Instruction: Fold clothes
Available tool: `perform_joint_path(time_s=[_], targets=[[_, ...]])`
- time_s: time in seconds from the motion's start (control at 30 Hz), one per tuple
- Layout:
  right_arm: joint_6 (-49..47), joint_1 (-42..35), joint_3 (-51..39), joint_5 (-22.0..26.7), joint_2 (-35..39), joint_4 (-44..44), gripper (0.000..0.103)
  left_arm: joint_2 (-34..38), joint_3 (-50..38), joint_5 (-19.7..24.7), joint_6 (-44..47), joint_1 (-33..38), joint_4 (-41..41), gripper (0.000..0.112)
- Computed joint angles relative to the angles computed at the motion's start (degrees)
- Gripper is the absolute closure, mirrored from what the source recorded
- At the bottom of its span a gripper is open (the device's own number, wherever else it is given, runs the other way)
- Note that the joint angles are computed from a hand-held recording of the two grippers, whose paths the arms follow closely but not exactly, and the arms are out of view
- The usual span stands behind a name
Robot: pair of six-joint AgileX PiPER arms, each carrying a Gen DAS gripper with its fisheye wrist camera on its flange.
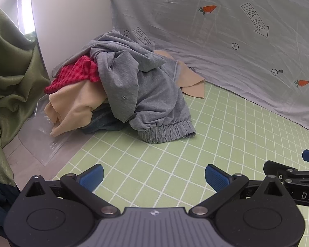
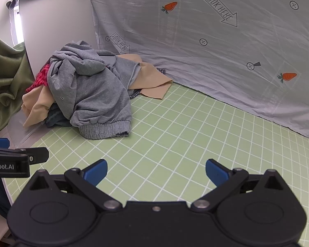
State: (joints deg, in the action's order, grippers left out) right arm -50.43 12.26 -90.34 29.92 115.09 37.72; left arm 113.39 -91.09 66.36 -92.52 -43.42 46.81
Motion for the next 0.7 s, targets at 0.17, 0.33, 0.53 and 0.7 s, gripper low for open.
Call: perform_joint_path(time_s=[0.17,0.33,0.53,0.7], targets=[[-0.08,0.10,0.04,-0.10,0.06,0.13,0.000,0.04,-0.03,0.08,0.10,0.01,-0.10,0.009],[-0.18,0.20,0.09,-0.20,0.11,0.28,0.000,0.07,-0.04,0.15,0.18,0.01,-0.19,0.009],[-0.41,0.01,0.14,0.08,0.08,0.56,0.000,0.08,0.10,0.21,0.08,-0.12,-0.13,0.009],[-0.27,-0.08,-0.10,0.53,0.07,0.37,0.000,0.04,0.15,0.24,0.12,-0.17,-0.10,0.009]])
